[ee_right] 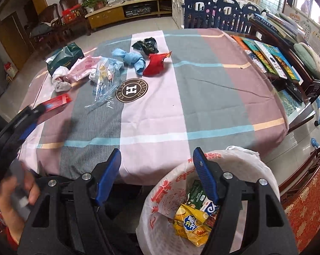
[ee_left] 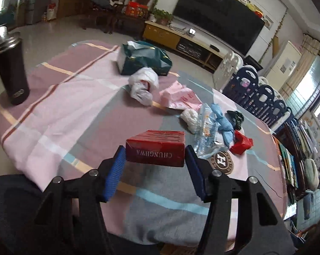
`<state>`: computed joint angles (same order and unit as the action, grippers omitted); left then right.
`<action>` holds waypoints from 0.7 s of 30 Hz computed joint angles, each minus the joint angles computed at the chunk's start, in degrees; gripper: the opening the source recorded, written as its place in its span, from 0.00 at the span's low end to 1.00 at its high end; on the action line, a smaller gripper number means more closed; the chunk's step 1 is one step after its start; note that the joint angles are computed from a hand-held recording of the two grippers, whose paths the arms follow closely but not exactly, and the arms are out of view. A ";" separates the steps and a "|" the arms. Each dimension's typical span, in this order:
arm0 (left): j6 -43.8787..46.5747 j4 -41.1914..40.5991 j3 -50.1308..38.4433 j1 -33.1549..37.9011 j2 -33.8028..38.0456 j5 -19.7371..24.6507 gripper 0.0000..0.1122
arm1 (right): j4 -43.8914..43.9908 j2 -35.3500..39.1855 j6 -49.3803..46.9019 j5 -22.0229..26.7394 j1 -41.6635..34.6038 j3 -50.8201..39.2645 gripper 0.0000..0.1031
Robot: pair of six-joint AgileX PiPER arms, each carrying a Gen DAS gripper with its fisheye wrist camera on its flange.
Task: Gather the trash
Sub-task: 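Grasp the red cigarette box with the left gripper while the right reaches the clear bag, then grasp the clear plastic bag with the right gripper while the left carries the red box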
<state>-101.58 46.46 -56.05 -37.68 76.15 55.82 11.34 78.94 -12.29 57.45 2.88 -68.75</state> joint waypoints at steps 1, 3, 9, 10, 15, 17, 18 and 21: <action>-0.92 0.17 0.31 0.10 -0.85 2.02 0.52 | -0.11 1.09 0.96 -0.53 0.96 -0.10 0.67; -3.06 0.16 1.26 1.43 -2.39 4.50 0.52 | 0.11 3.91 2.36 -1.87 2.87 -1.02 0.67; -9.67 1.23 4.99 2.69 -4.78 3.70 0.52 | 2.13 16.58 6.30 -9.38 10.38 -11.04 0.67; -10.35 2.38 4.74 2.03 -4.13 4.31 0.52 | 1.17 19.49 7.50 -10.47 12.27 -14.06 0.71; -10.67 4.02 3.97 1.40 -2.74 5.26 0.52 | -5.57 35.57 11.74 -8.33 18.75 -32.27 0.77; -9.11 2.42 4.05 3.13 -2.85 3.87 0.52 | -9.33 42.35 14.55 -3.73 20.43 -40.50 0.77; -8.58 1.76 4.22 3.88 -2.98 3.23 0.52 | -10.15 45.17 14.99 -1.27 20.85 -44.03 0.77; -7.66 0.69 4.51 5.39 -3.01 1.86 0.52 | -11.00 48.17 15.35 1.14 21.22 -46.77 0.76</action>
<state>-109.25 47.15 -51.54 -32.29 73.14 57.68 0.33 127.11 3.06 58.59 24.10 -115.52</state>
